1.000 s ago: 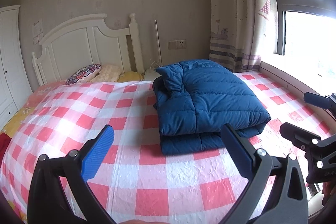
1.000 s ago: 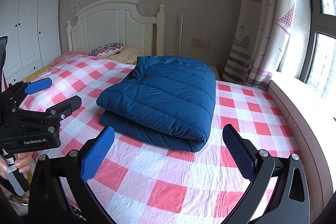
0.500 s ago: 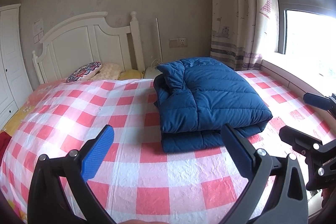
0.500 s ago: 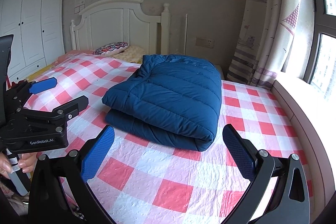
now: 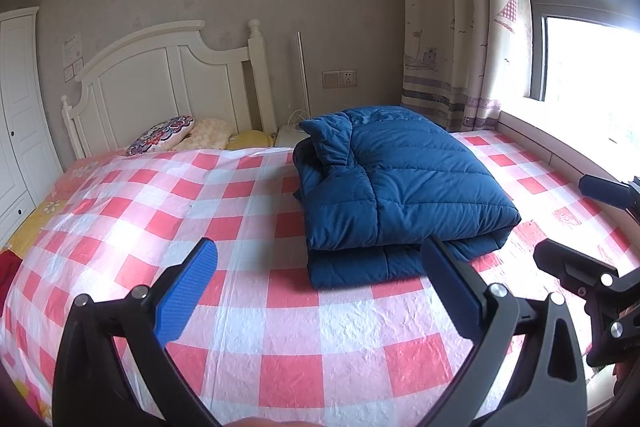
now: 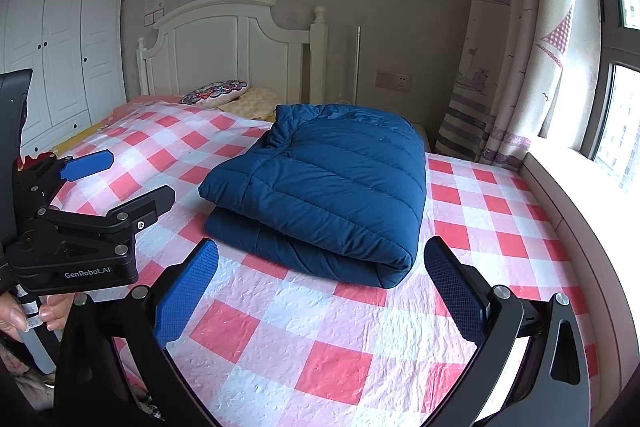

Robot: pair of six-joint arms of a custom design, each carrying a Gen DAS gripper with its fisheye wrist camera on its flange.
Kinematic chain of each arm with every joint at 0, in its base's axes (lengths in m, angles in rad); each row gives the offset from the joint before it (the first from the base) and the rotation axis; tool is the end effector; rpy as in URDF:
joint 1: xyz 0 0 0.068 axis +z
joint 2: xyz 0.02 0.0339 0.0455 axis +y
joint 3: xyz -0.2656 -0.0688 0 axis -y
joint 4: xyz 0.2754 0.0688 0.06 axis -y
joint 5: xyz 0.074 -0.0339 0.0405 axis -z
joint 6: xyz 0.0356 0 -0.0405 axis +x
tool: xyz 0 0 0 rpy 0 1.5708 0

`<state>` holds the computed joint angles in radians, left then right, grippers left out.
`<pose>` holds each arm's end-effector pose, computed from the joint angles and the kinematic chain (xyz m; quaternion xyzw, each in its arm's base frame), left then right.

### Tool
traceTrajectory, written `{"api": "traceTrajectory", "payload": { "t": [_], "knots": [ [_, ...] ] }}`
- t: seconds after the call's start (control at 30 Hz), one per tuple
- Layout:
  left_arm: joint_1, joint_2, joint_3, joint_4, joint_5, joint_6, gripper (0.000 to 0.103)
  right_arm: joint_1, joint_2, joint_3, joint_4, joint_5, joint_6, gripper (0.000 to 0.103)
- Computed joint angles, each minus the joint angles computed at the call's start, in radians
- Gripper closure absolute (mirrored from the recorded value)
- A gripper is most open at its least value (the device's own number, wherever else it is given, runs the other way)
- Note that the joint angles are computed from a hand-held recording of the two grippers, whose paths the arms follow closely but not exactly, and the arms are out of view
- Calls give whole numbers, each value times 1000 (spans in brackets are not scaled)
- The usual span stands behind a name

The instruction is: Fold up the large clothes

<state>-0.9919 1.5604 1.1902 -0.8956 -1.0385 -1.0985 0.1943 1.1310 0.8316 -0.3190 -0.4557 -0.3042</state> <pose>0.2026 -0.2539 0.2476 -0.1210 0.8529 0.1320 0.4904 0.2659 0.0683 0.2685 -0.3139 0.8135 0.1759 0.4569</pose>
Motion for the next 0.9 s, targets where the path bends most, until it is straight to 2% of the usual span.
{"api": "traceTrajectory", "payload": {
  "t": [0.9],
  "knots": [
    [-7, 1, 6, -28, -15, -27, 2, -3, -3, -10, 0, -21, -25, 4]
  ]
}}
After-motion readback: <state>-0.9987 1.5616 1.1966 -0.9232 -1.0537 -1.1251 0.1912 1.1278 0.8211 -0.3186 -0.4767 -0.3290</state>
